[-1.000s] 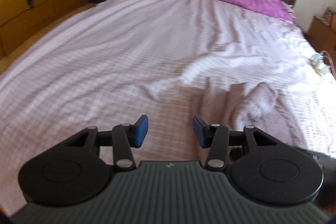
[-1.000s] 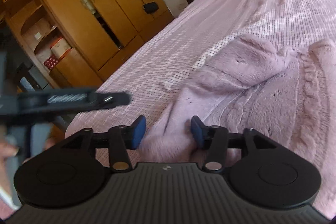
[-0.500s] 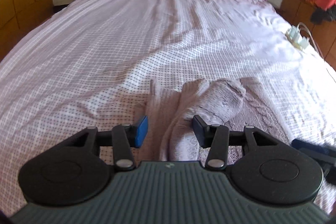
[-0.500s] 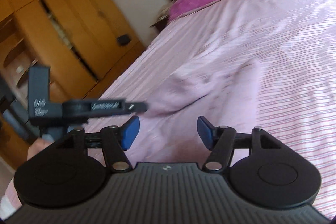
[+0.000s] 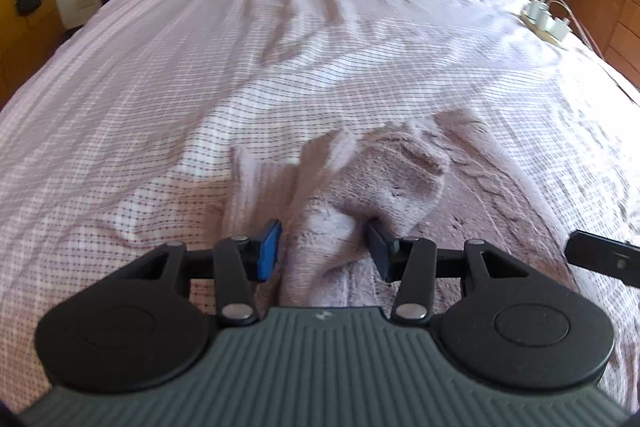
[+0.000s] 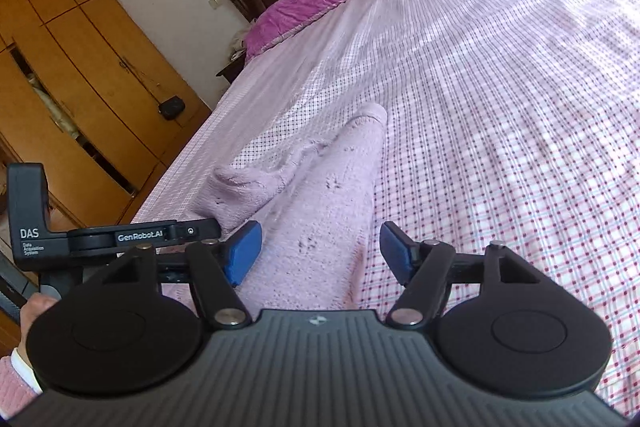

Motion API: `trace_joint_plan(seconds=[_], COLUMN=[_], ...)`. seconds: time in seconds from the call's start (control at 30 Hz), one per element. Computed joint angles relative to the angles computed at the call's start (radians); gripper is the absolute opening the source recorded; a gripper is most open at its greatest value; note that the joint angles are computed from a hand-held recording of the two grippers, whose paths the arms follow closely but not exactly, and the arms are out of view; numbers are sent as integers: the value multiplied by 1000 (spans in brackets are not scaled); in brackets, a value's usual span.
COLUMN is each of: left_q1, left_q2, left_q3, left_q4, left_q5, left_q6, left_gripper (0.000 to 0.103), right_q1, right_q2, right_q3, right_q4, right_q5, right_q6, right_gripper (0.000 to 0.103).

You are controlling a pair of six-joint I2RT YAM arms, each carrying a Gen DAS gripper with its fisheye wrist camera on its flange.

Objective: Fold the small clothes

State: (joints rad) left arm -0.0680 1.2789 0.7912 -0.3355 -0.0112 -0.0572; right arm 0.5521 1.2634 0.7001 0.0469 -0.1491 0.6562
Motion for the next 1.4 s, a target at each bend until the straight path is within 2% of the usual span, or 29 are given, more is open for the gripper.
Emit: trace_joint_plan(seconds=[0.1,0.17,0.23,0.3,0.33,0.37,0.4,0.53,0.6,0.7,0.83,0.87,0.93,1.03,1.23,1.33,1.4], left_q1=[-8,-17,-31,-47,-50,-49,-47,-5,46,160,243,264,288,303,348,318,314], left_q2=[-21,-16,0,2,2,1,-4,-67,-162,-261,-91,-72,-76,-102,-238,-333,-399], left_q3=[-20,-28,-32,-62,-80,-101,-116,-169,-204,-238,-176,-180,-182,-176,-177,-183,-190], left_q4=[9,19,35,97,132,168,193,249,245,212,157,172,177,152,-18,-136,-208], left_q5=[11,7,-13,-43,-51,-51,-48,2,44,114,73,90,122,160,269,217,217], left_q6=[49,73,80,73,63,47,31,-77,-159,-227,-217,-221,-236,-237,-203,-203,-202], left_gripper=[50,56,56,56,52,34,26,20,20,20,23,31,38,36,37,37,36], right_q1=[-10,-16,-18,-21,-22,-25,-27,-24,-2,35,81,90,102,98,90,86,85], right_q2=[14,21,21,51,55,56,67,110,101,88,99,100,99,96,53,23,1], right_q3=[-9,-15,-24,-21,-26,-34,-37,-27,-14,0,22,21,24,20,-6,-22,-34], right_q4=[27,43,55,85,97,111,127,169,151,134,113,111,101,95,76,63,53], right_q5=[-17,-23,-27,-31,-35,-44,-55,-108,-96,-81,-33,-21,-3,-8,-23,-31,-34], right_q6=[4,10,17,24,28,34,38,46,33,-32,-46,-51,-53,-44,-18,-11,-5], right_gripper=[73,73,74,75,75,76,76,76,76,76,77,77,77,77,77,77,77])
